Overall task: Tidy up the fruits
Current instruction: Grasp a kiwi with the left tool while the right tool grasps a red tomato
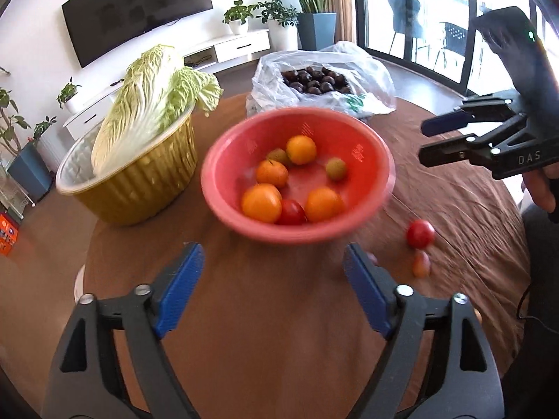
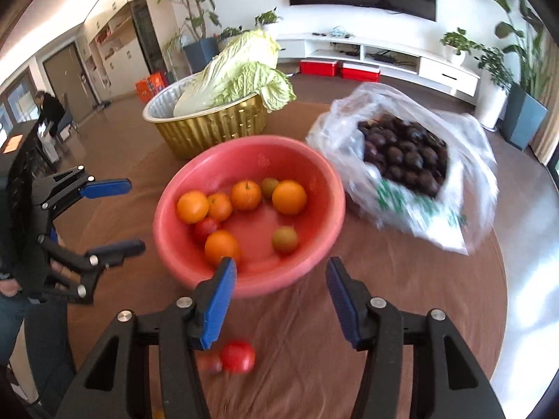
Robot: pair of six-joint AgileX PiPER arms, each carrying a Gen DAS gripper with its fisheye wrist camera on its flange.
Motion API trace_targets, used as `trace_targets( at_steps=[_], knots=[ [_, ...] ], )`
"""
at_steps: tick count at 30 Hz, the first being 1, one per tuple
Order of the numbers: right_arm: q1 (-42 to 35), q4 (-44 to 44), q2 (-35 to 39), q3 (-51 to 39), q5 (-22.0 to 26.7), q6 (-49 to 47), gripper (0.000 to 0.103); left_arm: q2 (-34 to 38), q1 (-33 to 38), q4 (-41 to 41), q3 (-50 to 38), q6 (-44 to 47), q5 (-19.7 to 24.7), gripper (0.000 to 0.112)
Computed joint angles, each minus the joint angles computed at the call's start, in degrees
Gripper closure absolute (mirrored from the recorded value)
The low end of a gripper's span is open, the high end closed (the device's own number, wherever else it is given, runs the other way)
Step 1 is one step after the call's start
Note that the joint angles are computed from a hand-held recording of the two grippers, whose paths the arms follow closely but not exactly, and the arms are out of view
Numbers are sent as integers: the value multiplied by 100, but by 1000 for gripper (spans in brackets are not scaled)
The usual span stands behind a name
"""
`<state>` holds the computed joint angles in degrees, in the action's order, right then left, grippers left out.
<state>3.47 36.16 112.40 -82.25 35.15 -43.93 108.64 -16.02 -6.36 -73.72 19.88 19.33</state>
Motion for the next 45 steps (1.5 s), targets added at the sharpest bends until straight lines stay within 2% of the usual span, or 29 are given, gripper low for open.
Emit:
trace_targets(
  at_steps=[4,7,10,12,16,27,29,30,31,33,37,42,45],
  knots=[
    [-124,495,-542,1216,-417,-625,45,-455,-261,-118,992,-25,-382,28],
    [-220,874,-767,1866,-563,-1056,45,-644,-669,411,1563,-709,-625,28],
    [-273,1153,-865,2230,-637,-1292,45,-714,-1047,1090,1825,-1426,-728,28],
    [-266,1176,-879,2310,-664,-1299,45,-699,-1295,1150,1850,-1443,-727,28],
    [-273,1294,-964,2388,-667,-1423,45,-534,-1689,1926,1741,-2176,-662,28],
    [-116,1009,-707,2046,-573,-1265,47,-223,-1893,282,1502,-577,-652,29],
    [-62,888,-624,1914,-536,-1173,48,-179,-1905,77,1468,-338,-631,39],
    [-33,833,-578,1846,-512,-1133,48,-142,-1922,-21,1444,-208,-587,49],
    [2,756,-516,1760,-483,-1074,49,-119,-1916,-194,1424,-12,-546,55],
    [44,627,-425,1634,-442,-952,50,-52,-1891,-682,1382,531,-497,62],
    [109,504,-256,1409,-320,-828,51,21,-1931,-911,1400,816,-526,76],
    [203,345,-50,1137,-191,-648,53,74,-1845,-1788,1406,1683,-518,86],
    [256,212,94,959,-106,-457,54,83,-1753,-2125,1384,1960,-500,86]
  ],
)
